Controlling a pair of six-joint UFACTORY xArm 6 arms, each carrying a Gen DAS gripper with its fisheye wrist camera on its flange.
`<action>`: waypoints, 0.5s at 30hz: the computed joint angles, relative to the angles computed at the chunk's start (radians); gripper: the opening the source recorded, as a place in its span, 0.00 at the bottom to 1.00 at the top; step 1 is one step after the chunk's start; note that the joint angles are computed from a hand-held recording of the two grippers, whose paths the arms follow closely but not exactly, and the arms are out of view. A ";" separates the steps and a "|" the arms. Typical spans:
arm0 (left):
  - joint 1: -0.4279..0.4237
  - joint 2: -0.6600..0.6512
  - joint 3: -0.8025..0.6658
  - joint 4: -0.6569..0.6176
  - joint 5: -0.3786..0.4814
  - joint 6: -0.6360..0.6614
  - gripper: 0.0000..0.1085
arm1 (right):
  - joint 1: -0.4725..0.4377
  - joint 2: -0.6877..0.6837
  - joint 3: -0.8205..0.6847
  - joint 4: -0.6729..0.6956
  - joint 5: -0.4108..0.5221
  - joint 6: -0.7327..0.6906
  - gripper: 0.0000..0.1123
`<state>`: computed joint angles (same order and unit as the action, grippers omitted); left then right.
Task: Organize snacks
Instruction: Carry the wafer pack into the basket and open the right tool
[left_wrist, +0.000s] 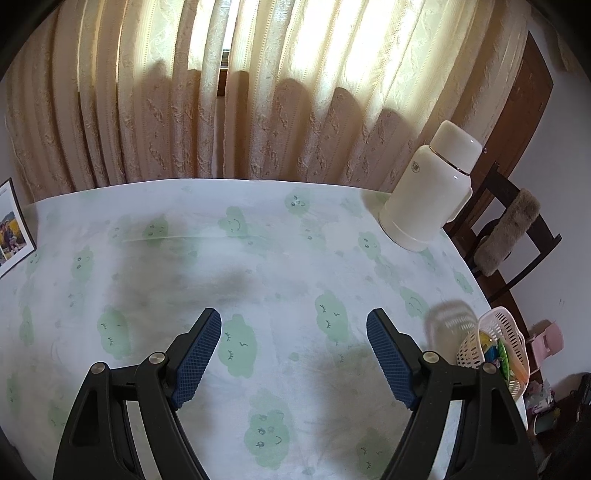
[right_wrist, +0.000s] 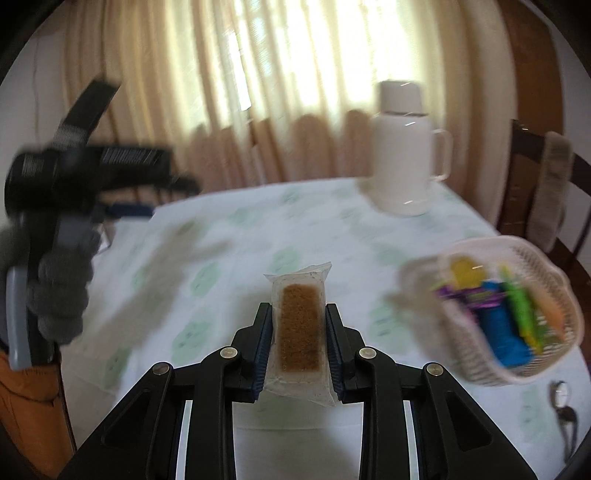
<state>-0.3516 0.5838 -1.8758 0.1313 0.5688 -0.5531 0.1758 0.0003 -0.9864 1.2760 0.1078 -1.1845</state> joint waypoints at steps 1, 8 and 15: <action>-0.001 0.000 0.000 0.000 0.001 0.002 0.72 | -0.010 -0.004 -0.003 0.010 -0.010 -0.003 0.26; -0.011 0.013 -0.021 0.006 0.015 0.003 0.72 | -0.091 0.002 -0.043 0.047 -0.083 0.003 0.26; -0.022 0.022 -0.035 0.013 0.024 0.010 0.72 | -0.178 0.089 -0.099 -0.120 -0.137 0.211 0.26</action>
